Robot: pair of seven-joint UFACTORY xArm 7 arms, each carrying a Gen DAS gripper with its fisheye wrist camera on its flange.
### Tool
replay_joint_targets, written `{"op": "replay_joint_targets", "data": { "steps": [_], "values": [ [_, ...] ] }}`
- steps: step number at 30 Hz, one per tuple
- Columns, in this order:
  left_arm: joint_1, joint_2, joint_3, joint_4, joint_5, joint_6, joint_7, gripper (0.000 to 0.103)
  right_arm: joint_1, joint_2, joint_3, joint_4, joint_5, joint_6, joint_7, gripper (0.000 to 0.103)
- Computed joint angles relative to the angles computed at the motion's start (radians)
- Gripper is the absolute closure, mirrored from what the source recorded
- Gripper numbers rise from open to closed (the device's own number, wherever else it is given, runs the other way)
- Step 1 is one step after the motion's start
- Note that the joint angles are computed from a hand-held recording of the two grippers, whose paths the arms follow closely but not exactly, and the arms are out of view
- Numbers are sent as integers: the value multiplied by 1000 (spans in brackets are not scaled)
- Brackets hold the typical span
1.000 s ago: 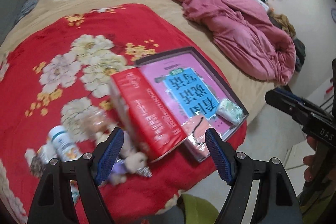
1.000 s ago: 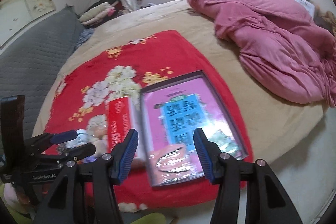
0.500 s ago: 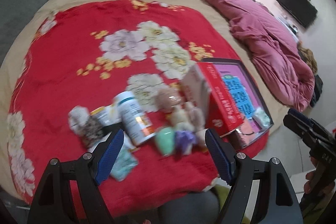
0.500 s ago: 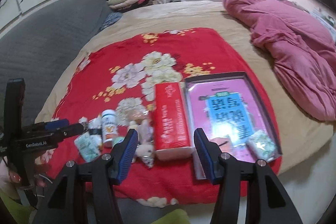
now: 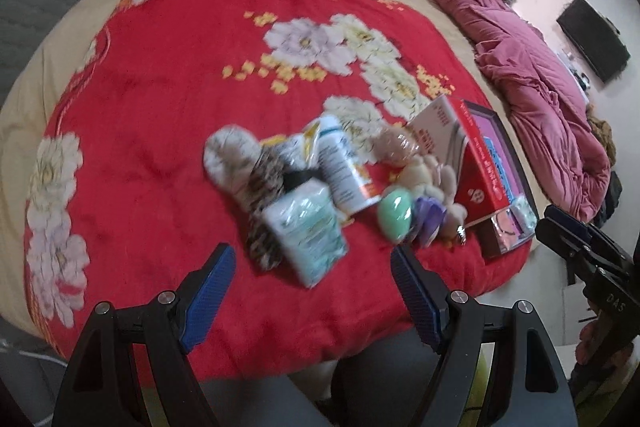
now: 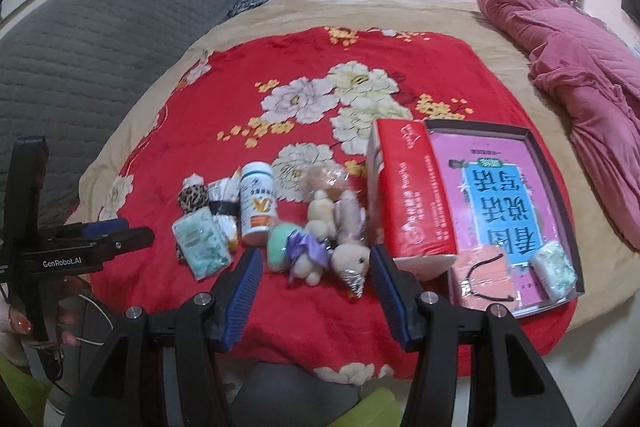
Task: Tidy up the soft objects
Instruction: 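Move both tools back over the pile of items, then grasp a white tissue pack with the left tool while the right tool grasps the teddy bear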
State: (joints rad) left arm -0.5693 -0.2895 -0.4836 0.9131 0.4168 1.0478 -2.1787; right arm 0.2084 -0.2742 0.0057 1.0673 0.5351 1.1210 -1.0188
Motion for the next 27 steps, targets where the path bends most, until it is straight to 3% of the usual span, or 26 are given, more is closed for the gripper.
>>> {"op": "replay_joint_targets", "data": {
  "steps": [8,16,23,27],
  "values": [
    [-6,13,-12,-52,-6,-84,-83,22,6,-4,12,-16,-20,-1,21,48],
    [14,97,48,-50,8,-162,-118,22,14,4,28,-57,-52,-71,45,48],
    [8,205,117,54,-22,-72,-47,22,26,15,33,-89,-82,-102,44,48],
    [4,196,140,9,-42,-118,-82,22,34,24,39,-105,-85,-122,39,48]
  ]
}}
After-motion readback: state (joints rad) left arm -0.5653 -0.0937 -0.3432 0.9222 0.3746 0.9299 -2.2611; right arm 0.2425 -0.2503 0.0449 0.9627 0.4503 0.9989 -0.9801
